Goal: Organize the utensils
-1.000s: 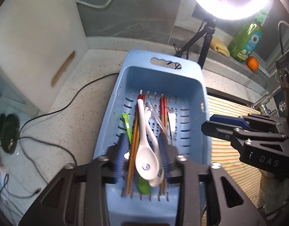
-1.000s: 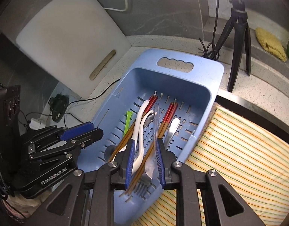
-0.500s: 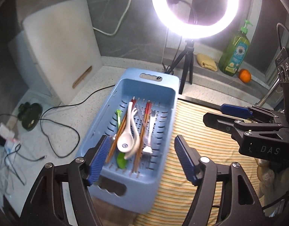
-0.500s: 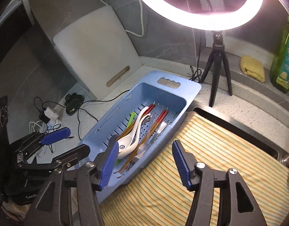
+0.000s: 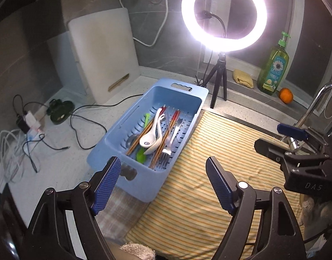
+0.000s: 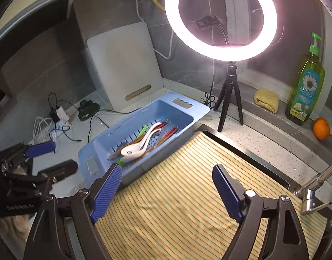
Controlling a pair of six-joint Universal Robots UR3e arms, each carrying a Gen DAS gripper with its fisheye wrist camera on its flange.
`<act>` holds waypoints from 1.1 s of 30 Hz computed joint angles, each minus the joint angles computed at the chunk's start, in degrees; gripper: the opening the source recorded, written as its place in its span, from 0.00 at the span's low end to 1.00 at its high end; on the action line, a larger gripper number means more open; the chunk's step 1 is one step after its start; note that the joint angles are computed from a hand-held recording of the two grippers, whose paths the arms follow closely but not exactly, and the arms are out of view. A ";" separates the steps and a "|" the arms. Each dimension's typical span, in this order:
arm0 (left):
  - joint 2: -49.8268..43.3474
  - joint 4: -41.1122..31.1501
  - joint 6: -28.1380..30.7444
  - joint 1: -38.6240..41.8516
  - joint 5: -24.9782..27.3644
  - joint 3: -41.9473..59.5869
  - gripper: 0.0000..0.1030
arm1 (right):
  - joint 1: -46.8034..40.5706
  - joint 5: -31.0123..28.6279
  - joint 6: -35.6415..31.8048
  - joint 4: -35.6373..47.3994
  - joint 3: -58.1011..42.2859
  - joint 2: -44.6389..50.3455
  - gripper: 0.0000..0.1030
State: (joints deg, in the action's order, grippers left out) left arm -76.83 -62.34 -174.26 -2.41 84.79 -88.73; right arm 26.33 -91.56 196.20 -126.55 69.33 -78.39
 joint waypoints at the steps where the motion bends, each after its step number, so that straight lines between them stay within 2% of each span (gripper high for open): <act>1: 0.95 0.04 -0.48 -0.19 0.21 -0.81 0.78 | -0.07 0.37 -0.11 -0.34 1.53 -1.09 0.81; 9: 5.67 -1.84 -4.00 -1.11 1.30 -3.79 0.79 | 0.51 0.53 -0.74 -1.84 8.31 -6.63 0.81; 33: 6.00 -3.05 -6.04 -3.23 4.22 -2.21 0.79 | 0.20 0.88 -0.20 -2.94 10.09 -9.18 0.81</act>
